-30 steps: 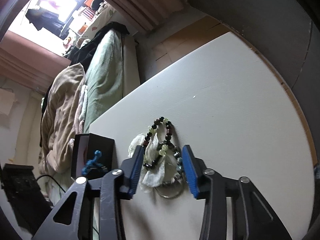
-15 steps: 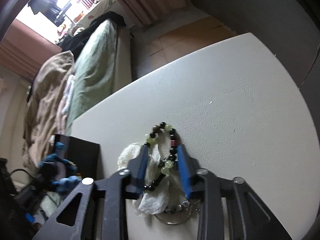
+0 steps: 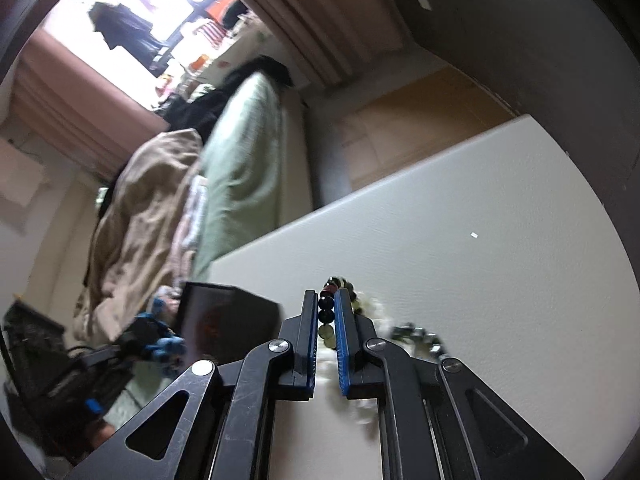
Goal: Organize jewelry
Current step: 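Drop the blue tassel into the box with left tool while right tool carries the bracelet there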
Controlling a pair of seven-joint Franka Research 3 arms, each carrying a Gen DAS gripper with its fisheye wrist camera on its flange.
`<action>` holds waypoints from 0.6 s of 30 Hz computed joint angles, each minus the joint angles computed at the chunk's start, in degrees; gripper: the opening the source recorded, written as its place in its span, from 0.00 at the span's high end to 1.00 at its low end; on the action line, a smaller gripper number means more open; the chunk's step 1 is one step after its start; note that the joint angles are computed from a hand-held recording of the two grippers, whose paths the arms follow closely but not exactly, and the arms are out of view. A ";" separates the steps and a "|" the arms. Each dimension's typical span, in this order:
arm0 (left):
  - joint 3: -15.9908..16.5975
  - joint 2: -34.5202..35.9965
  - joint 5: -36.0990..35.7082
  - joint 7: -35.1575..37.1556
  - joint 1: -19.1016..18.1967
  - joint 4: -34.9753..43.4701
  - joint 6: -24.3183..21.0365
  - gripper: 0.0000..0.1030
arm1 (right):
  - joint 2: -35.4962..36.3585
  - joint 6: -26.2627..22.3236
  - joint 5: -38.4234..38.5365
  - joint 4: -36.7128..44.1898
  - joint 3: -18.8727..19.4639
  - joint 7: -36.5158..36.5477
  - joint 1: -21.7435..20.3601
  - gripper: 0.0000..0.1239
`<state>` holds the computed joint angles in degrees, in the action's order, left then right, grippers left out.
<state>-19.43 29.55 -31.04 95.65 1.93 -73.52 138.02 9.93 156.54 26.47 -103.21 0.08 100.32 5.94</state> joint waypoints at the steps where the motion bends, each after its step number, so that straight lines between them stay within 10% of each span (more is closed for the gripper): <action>1: 0.50 0.23 1.01 -0.82 -0.42 0.49 -0.66 0.85 | -0.40 0.89 0.73 -0.25 0.42 -1.29 -0.02 0.92; 7: 0.06 -0.38 -0.36 -1.95 0.59 -0.60 -0.62 0.19 | -1.54 5.17 7.71 -0.51 2.57 -9.46 0.31 0.92; 18: 0.91 -5.11 -5.12 -0.45 2.80 -6.33 2.15 0.19 | -0.93 6.97 20.20 1.55 5.10 -20.58 2.00 0.92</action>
<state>-18.52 24.44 -36.16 95.20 4.74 -79.85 140.16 9.00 163.52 46.67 -101.67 5.19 79.74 7.94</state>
